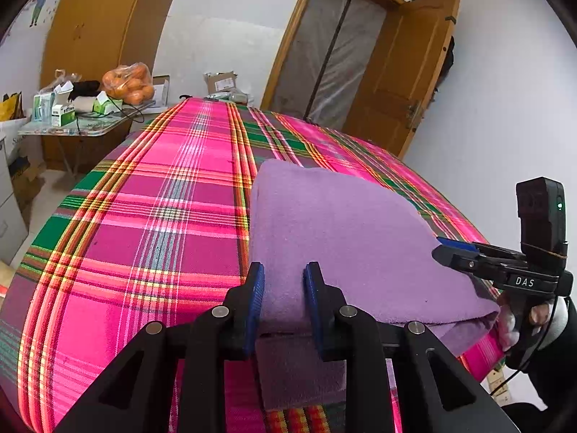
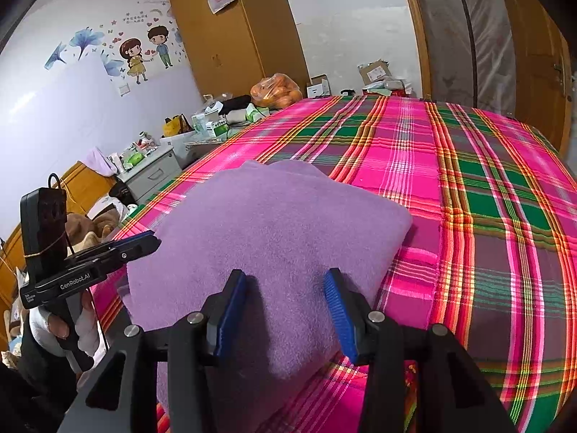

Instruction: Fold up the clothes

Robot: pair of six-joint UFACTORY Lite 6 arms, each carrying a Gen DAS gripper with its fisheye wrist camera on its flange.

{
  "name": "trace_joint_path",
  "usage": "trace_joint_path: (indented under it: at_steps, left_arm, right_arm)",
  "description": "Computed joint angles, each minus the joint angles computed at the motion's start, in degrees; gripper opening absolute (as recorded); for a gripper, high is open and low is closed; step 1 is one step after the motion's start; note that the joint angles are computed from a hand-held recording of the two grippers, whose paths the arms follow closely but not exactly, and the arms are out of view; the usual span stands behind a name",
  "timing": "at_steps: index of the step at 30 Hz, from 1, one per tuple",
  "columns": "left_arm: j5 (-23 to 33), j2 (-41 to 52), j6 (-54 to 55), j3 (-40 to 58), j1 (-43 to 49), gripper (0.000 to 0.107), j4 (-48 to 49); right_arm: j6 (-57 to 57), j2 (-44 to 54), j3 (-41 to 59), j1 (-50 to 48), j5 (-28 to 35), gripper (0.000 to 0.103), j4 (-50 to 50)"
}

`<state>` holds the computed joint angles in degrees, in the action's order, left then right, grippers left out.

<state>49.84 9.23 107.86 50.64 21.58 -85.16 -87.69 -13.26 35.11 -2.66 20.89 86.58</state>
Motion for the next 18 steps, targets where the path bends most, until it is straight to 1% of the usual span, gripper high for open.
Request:
trace_joint_path:
  at_steps: [2, 5, 7, 11, 13, 15, 16, 17, 18]
  left_arm:
    - [0.0, -0.2, 0.4, -0.3, 0.1, 0.025, -0.2]
    - [-0.2, -0.5, 1.1, -0.8, 0.1, 0.025, -0.6]
    - [-0.3, -0.6, 1.4, -1.1, 0.0, 0.025, -0.9]
    - [-0.5, -0.7, 1.7, -1.3, -0.1, 0.025, -1.3]
    - [-0.7, -0.7, 1.6, -1.3, -0.1, 0.027, -1.3]
    - [-1.5, 0.1, 0.4, -0.7, -0.4, 0.040, -0.7]
    - [-1.3, 0.7, -0.2, -0.3, -0.2, 0.040, -0.5]
    - [-0.5, 1.1, -0.3, -0.1, 0.2, 0.040, -0.5]
    - [-0.3, 1.0, -0.3, -0.1, 0.3, 0.040, -0.4]
  right_arm:
    - [2.2, -0.1, 0.2, 0.5, -0.9, 0.046, -1.7]
    - [5.0, -1.2, -0.3, 2.5, -3.9, 0.047, -3.8]
    - [4.7, -2.2, -0.9, 3.3, -5.3, 0.047, -3.8]
    - [7.4, -5.8, -2.9, 4.4, -6.4, 0.047, -5.6]
    - [10.2, -8.8, -4.1, 5.1, -6.0, 0.046, -8.9]
    - [13.5, -12.8, -6.3, 7.5, -8.1, 0.045, -13.5]
    - [16.8, -14.8, -7.7, 9.3, -10.0, 0.045, -17.5]
    - [18.5, -15.7, -8.8, 10.7, -11.2, 0.045, -19.4]
    - [17.7, -16.2, -9.8, 11.1, -11.7, 0.045, -19.1]
